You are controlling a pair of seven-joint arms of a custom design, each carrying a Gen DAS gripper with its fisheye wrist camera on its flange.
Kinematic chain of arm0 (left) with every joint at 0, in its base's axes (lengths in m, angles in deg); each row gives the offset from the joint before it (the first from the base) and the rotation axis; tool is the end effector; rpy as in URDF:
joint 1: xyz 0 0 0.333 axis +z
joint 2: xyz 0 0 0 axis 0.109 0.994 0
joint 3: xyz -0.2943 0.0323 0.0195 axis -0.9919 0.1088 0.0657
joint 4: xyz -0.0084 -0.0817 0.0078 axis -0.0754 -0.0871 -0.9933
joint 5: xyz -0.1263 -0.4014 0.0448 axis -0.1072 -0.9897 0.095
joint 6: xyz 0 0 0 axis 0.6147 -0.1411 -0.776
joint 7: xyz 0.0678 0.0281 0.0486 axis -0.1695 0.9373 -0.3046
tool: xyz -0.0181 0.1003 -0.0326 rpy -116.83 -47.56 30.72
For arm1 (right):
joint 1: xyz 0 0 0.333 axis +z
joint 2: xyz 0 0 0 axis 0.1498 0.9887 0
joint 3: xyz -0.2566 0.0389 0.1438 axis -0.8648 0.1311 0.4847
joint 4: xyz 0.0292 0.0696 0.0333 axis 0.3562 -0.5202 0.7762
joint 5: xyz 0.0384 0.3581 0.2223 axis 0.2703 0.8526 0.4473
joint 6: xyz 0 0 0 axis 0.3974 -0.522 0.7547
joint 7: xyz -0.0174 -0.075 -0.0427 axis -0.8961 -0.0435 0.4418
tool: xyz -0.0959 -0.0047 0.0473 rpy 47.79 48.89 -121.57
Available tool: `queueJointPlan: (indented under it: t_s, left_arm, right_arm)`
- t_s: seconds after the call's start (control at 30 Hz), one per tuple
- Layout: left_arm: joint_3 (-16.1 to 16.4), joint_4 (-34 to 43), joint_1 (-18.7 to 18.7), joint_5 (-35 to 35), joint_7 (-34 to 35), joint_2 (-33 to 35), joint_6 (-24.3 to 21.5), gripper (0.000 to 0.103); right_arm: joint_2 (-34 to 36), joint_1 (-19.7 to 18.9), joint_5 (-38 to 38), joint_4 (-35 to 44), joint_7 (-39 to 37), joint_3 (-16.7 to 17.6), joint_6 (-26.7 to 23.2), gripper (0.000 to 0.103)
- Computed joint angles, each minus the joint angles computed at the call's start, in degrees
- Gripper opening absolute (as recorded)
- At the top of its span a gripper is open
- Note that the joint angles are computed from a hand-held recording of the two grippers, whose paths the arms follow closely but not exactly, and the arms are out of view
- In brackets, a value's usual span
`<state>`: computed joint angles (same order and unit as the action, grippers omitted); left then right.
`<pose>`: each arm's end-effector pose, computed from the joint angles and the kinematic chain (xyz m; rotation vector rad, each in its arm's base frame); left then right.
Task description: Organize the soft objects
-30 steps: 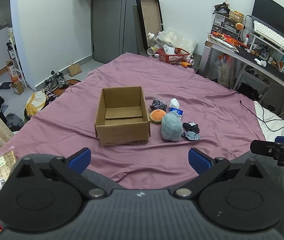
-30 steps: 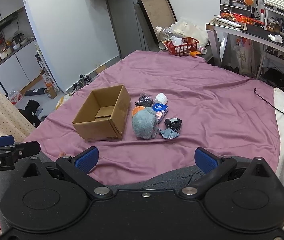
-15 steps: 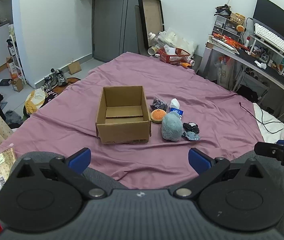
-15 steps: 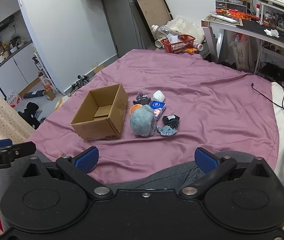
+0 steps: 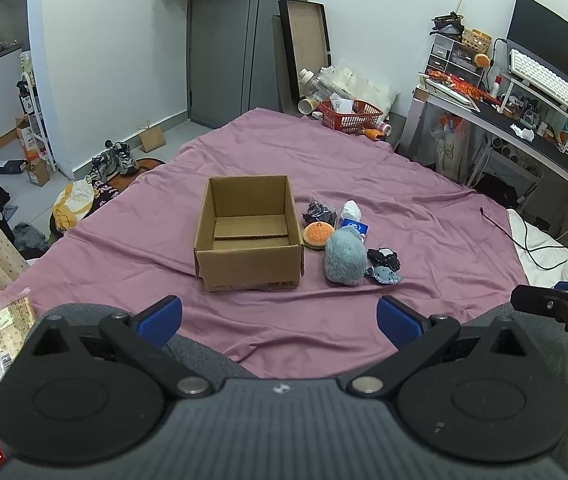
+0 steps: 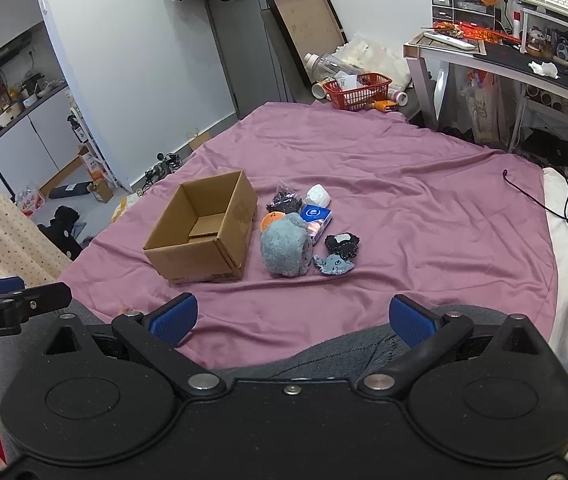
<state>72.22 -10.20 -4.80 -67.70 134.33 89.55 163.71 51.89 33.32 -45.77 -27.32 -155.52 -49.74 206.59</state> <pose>0.6067 -0.2555 0.5850 -1.1977 2.4123 -1.0635 0.4739 0.3327 0.5650 -1.1560 2.2282 -0.7912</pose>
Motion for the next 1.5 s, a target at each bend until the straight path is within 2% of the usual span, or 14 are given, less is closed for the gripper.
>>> queueJointPlan:
  t_s: [0.2, 0.47, 0.8, 1.03, 1.5]
  left_arm:
    - [-0.04, -0.39, 0.01, -1.45, 0.48, -0.43, 0.68, 0.103]
    - [-0.13, 0.19, -0.37, 0.44, -1.49, 0.27, 0.92, 0.103]
    - [-0.78, 2.72, -1.44, 3.96, -4.95, 3.75, 1.95, 0.103]
    - [-1.07, 6.64, -2.39, 6.58, -9.04, 8.08, 1.73, 0.102]
    - [-2.04, 18.0, -5.29, 10.7, -14.21, 19.0, -0.57, 0.1]
  right_arm:
    - [-0.12, -0.15, 0.12, -0.38, -0.65, -0.25, 1.04, 0.103]
    - [-0.26, -1.0, 0.13, -1.64, -0.62, -0.82, 3.82, 0.103]
    - [-0.57, -3.05, 0.27, -4.92, -1.16, -2.22, 10.34, 0.103]
    - [-1.51, -5.49, -0.01, -8.01, 0.01, -3.2, 16.3, 0.103]
    - [-0.48, -9.88, 3.11, -11.88, 1.85, -5.43, 24.28, 0.103]
